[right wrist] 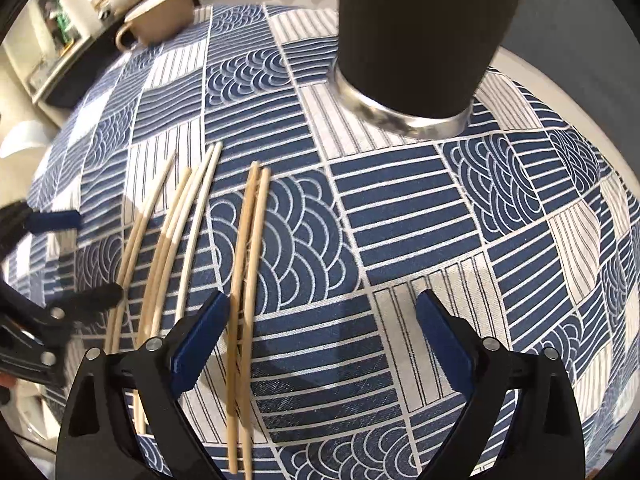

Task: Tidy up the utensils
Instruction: 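Move the right tool back to the chopsticks and grasp another one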

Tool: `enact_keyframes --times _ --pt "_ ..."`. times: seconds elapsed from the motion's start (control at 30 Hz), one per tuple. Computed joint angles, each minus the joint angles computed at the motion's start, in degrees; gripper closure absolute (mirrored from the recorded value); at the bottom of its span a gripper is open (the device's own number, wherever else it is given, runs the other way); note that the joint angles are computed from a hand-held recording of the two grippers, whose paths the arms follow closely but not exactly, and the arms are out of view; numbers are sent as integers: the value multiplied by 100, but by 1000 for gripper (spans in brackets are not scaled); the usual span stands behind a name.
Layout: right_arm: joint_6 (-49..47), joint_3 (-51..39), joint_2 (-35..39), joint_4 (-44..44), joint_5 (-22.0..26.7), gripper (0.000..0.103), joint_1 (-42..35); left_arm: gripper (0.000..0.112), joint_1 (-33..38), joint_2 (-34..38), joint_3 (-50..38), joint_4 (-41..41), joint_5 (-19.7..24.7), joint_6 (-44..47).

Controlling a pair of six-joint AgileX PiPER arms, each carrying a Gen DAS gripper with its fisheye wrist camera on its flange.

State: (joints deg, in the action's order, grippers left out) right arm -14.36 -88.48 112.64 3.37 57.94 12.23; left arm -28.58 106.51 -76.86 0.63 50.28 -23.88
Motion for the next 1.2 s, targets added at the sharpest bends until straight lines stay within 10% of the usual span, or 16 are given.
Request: enact_keyframes --times 1.1,1.2 --pt "176 -1010 732 -75 555 8 -165 19 -152 600 -815 635 705 -953" --pt "113 -933 627 -34 520 31 -166 38 -73 438 -638 617 719 -991"
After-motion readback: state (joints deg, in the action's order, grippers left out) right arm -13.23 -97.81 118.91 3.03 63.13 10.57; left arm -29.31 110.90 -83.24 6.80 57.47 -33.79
